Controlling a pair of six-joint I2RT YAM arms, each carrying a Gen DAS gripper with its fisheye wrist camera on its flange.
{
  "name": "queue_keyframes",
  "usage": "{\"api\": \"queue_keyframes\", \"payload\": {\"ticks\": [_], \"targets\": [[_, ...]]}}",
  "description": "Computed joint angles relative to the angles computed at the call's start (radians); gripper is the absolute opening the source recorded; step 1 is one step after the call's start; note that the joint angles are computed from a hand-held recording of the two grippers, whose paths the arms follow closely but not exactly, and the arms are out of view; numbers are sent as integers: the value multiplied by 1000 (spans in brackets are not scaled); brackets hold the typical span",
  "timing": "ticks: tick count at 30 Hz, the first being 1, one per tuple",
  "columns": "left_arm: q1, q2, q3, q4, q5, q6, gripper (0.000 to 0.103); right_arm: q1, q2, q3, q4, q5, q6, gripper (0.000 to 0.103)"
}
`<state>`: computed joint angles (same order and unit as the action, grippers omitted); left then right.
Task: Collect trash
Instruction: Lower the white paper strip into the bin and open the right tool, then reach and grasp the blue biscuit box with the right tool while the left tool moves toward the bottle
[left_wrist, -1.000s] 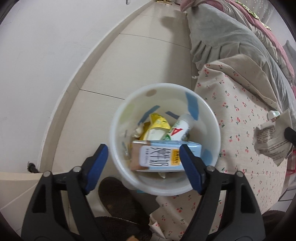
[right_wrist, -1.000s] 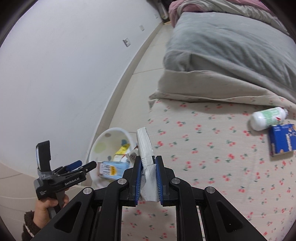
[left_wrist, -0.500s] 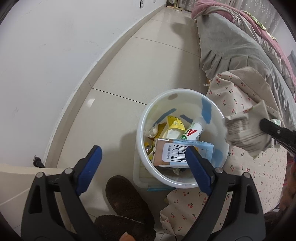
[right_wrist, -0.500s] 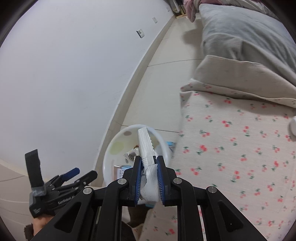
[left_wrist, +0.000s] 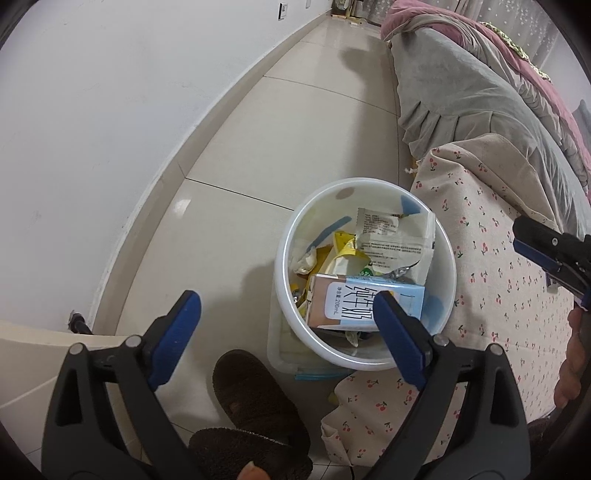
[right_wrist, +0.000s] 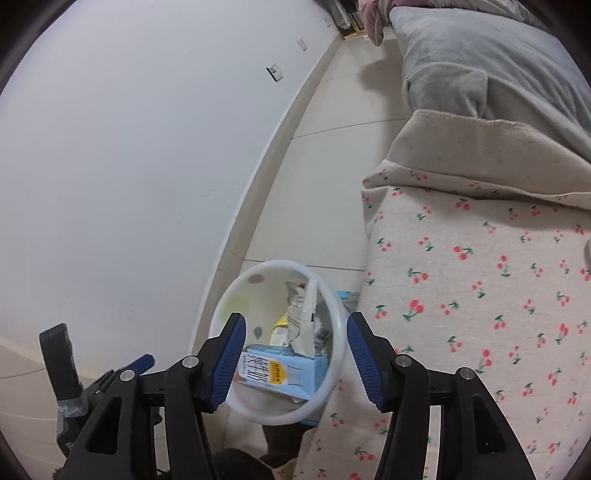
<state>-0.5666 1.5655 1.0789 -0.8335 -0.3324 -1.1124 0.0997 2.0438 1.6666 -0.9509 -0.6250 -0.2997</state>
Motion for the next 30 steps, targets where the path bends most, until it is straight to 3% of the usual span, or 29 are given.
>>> {"api": "queue_keyframes", "payload": {"ticks": [15, 30], "targets": [[-53, 158, 190, -40, 0, 31, 99, -142, 8, 85, -92, 86, -106, 69], [-99, 403, 501, -103, 22, 110, 100, -345, 245, 465, -268, 169, -92, 70]]}}
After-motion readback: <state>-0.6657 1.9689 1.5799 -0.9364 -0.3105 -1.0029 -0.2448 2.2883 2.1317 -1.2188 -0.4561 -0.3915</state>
